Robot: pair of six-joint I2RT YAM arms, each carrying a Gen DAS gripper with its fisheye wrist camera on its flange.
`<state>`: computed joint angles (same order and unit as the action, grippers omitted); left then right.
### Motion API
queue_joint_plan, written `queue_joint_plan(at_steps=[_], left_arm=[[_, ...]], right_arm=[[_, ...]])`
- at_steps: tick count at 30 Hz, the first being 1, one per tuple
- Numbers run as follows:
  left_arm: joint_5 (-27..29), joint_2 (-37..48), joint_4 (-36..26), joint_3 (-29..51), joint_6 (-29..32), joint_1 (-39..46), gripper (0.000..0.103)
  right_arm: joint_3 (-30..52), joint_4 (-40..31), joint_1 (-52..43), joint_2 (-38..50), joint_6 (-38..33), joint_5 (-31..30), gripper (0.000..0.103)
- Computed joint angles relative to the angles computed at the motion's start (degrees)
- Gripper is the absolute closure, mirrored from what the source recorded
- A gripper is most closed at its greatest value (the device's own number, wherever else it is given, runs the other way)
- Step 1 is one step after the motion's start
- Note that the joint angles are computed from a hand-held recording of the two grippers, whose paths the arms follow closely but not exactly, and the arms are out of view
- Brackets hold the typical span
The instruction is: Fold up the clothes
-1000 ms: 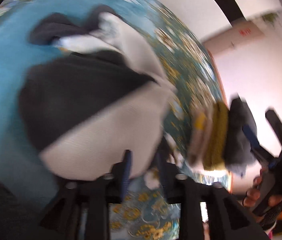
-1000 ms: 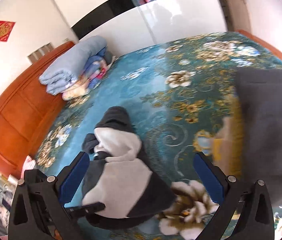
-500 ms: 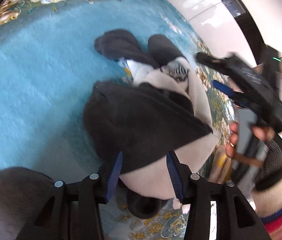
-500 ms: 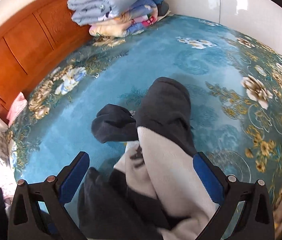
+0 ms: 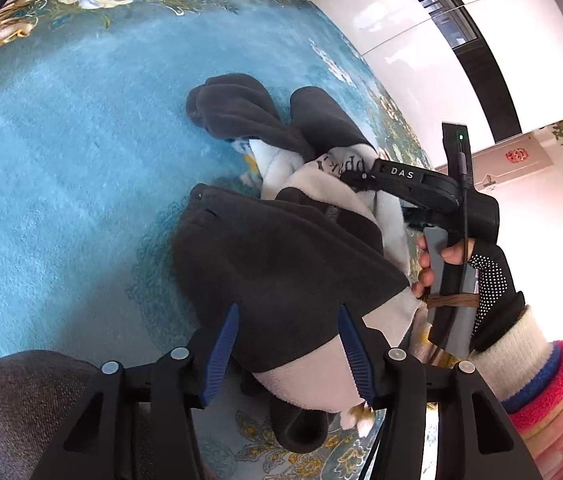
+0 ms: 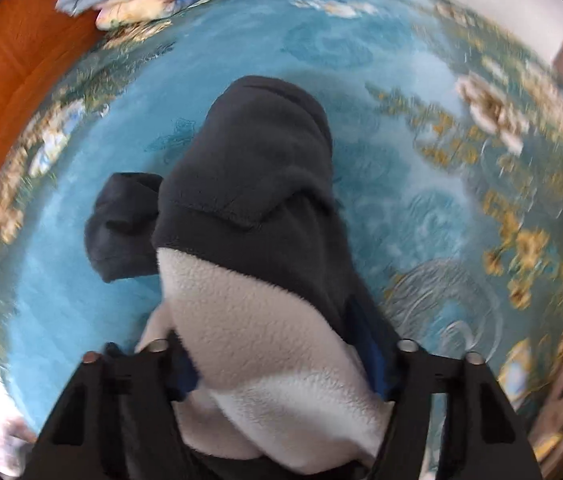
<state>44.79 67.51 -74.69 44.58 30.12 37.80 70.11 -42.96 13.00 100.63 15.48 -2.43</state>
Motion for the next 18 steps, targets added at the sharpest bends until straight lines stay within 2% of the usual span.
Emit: queue_joint_plan(at_steps=[1,5,8,11,18], left_arm=[[-0.19,0.1,0.35,0.07,-0.17,-0.29,0.047],[-0.66,-0.8,0.4,0.04,0.13,-0.62,0.047],[-0.79,-1.52,-0.19,-0.02,0.64,-0.07,0.047],[-0.65,-2.76,-1.14,-0.23,1.42,0.56,0.047],[0.74,-5.72,-6.14,1.88,5.27,2.6,0.047]], right_arm=[[-0.13,-0.38,-1.08,-0.16,0.97,-2.42,0.054],[-0.23,-2.79,-0.04,-2.99,1.6,-1.78,0.076],[-2.08,-3.05,-0.17,-7.53,2.77,-3.54,0.083],[-4.64,-2.0,-3.48,-13.45,5.72,-9.15,0.086],[-4.34,-5.61,-7.23,-24.57,7.46,-17.72,0.087]])
